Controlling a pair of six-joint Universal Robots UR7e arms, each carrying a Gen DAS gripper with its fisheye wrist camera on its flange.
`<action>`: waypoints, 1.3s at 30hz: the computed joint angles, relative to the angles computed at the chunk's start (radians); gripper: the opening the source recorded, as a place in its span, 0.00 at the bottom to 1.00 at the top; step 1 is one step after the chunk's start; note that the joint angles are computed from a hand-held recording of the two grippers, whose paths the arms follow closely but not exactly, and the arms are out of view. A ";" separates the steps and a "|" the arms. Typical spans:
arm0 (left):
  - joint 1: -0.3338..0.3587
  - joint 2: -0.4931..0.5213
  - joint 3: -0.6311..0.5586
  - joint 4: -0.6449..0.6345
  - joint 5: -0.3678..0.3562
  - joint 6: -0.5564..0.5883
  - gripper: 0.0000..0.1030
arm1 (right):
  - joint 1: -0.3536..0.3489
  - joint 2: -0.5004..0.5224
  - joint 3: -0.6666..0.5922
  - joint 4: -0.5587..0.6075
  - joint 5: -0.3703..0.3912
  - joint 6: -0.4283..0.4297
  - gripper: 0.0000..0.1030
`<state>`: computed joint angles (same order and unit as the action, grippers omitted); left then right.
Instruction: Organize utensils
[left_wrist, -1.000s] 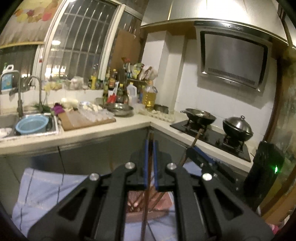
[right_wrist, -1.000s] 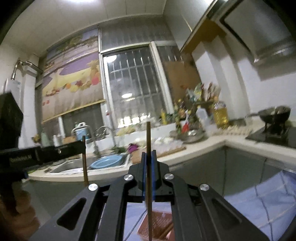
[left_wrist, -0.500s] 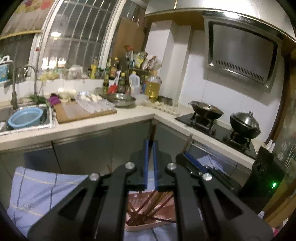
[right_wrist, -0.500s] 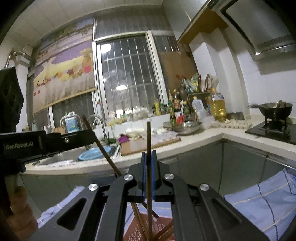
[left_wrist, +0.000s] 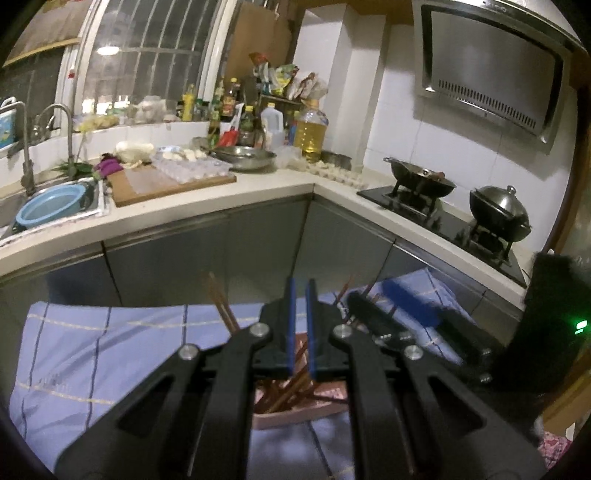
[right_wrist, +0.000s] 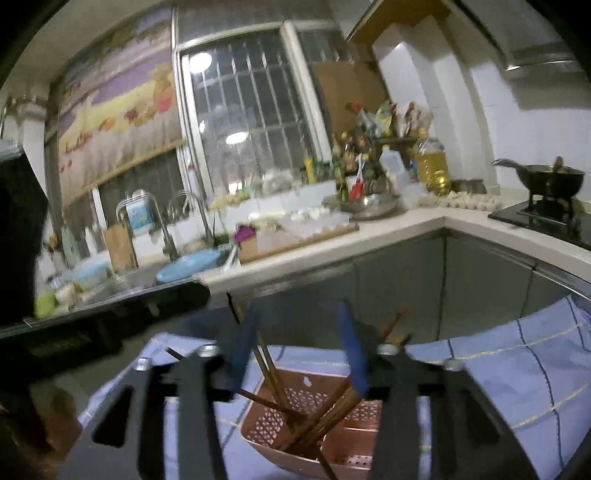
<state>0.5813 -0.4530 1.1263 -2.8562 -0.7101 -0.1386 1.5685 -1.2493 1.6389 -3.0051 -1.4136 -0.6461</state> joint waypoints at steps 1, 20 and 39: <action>-0.004 -0.008 0.014 -0.012 0.003 -0.003 0.04 | -0.004 -0.018 0.016 -0.005 0.013 0.005 0.47; -0.203 -0.173 0.570 -0.171 0.444 -0.315 0.33 | -0.245 -0.450 0.486 0.163 0.017 0.110 0.52; -0.284 -0.193 0.574 0.332 0.531 -0.697 0.75 | -0.223 -0.552 0.487 0.234 0.086 0.109 0.52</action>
<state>0.2972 -0.6465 1.7000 -2.5246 -0.1789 -0.8357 1.3457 -1.8014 2.1257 -2.7714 -1.3274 -0.5373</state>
